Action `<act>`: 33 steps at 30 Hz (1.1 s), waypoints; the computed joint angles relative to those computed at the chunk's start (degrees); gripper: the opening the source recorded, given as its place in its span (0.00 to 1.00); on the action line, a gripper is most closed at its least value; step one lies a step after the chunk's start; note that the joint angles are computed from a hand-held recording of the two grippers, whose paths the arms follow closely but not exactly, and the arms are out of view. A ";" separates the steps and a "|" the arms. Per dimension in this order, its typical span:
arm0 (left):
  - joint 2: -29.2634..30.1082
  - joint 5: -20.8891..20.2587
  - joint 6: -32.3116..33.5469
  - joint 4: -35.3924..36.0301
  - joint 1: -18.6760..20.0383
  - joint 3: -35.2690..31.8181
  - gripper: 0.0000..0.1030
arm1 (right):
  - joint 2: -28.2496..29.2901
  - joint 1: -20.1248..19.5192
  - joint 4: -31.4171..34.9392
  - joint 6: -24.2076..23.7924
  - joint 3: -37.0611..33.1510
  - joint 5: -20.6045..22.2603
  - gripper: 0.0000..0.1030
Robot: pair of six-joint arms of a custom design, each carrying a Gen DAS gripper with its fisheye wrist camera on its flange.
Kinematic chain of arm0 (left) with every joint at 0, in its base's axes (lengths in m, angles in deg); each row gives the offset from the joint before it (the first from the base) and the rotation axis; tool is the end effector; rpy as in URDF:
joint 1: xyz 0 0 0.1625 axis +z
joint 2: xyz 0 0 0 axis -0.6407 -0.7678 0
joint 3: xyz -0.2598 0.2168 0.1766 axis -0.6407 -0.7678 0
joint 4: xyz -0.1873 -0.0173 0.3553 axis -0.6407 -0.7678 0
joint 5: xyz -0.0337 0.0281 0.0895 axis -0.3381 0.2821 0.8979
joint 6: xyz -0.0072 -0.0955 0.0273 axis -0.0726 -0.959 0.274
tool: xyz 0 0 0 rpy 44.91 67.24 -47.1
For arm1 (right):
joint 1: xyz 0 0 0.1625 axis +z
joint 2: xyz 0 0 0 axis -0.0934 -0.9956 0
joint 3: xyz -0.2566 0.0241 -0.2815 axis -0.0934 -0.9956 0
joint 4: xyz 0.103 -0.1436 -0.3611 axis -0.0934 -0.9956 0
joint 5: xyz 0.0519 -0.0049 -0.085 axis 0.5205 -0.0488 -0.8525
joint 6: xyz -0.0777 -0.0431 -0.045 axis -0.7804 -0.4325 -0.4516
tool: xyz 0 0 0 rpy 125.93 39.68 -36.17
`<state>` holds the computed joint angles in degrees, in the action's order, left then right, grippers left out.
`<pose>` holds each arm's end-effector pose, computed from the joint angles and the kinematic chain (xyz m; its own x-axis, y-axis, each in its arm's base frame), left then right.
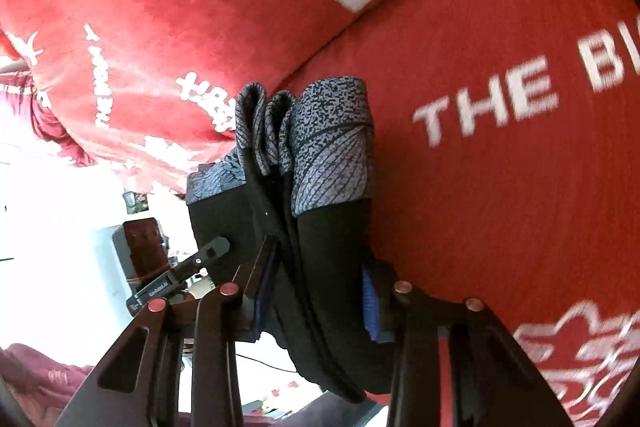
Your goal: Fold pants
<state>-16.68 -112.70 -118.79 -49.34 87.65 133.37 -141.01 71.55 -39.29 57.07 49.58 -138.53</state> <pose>-0.3009 -0.5708 0.0489 -0.9547 0.1445 -0.2601 0.1751 0.9796 -0.0984 -0.0438 -0.4777 0.3560 -0.9455 0.2746 -0.1752 0.3048 0.9356 -0.1784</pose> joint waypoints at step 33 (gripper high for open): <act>-7.00 18.61 -7.24 3.72 -5.30 14.66 1.00 | -9.37 10.36 -20.28 4.46 18.97 -32.78 0.78</act>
